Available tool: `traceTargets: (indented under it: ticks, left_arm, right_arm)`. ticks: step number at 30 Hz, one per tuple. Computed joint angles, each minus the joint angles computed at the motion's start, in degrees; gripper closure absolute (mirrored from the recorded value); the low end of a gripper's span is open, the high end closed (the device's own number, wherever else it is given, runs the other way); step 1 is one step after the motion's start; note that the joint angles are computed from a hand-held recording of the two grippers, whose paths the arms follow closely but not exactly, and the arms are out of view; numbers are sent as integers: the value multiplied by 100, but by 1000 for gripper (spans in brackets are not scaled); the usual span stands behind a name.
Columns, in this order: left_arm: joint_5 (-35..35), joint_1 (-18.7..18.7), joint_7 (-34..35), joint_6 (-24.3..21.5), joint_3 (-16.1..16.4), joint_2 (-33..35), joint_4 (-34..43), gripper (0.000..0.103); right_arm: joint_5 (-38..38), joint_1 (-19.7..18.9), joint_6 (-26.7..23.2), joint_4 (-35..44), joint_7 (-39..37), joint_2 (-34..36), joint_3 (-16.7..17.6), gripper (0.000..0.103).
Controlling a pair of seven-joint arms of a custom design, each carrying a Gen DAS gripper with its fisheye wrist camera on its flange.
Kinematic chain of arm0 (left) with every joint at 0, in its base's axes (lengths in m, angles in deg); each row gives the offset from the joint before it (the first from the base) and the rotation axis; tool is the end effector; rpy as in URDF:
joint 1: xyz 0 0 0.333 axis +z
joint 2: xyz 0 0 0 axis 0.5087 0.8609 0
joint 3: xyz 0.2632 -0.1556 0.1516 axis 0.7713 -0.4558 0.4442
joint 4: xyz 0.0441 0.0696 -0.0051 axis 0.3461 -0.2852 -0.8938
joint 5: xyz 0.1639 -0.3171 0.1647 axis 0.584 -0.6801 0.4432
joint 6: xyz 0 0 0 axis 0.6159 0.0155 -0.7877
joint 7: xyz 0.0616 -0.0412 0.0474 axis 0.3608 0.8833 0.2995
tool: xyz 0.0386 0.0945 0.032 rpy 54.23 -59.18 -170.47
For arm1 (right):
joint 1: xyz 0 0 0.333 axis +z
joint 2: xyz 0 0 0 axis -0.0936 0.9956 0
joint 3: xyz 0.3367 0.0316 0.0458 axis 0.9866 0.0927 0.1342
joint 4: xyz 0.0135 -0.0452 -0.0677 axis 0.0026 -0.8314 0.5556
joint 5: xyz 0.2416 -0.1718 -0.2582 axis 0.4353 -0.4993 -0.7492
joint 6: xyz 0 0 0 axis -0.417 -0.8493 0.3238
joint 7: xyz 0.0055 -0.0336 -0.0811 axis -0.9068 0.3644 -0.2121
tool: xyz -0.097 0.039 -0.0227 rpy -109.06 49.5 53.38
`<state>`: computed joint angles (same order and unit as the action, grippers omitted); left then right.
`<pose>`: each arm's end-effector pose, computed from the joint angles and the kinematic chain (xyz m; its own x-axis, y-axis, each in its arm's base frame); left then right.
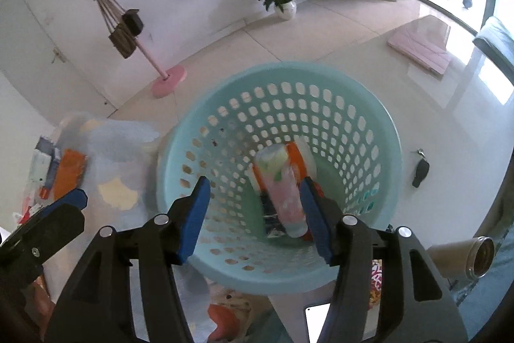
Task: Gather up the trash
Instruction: 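Carry the orange cup and pink bottle to the basket and release both, then grasp the clear plastic bottle with the left gripper while the right grasps the snack bag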
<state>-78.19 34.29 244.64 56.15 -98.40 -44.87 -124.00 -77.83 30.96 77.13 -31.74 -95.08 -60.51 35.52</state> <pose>0.6417 -0.1052 0.3855 -0.7499 -0.5588 0.3542 -0.6352 0.4582 -0.6218 0.5300 0.4127 0.3722 -0.5714 -0.7595 -0.3108 -0.5653 0.6388 -0.5219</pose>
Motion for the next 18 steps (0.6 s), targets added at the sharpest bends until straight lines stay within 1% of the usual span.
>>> traceTargets:
  ticks: [2,5,9,12,15,17,18]
  left_arm:
    - [-158,89,148,-65,3,-120,-72,40]
    - [-443,196,376,-129,61,-338,-216,40]
    - [-940,439,715,-389,264,-648,-376,40]
    - [-1350,612,931,-492,468,-876,-511,40]
    - [-1703,757,1103,-370,680,-1059,-638,40]
    - [-1895,846,1151,-136,812,-1123,-663,38]
    - [-1991,895,1116,82,881,-1129,-652,36]
  right_arm:
    - [-96,52,-27,39,7,-14,-4,48]
    - [-185,163,-224,344,-141,25,32,48]
    - [-578,387,-440,763,-258,86,21,48]
    - [-910,616,-672,1291,-517,256,19,48]
    - [-1170,821,-664,1904,-852,557,-12,48]
    - [-1211,949,-597,2431,-1180,870,-49,48]
    - [-1183,999,-535,2599,-1298,984,-89,48]
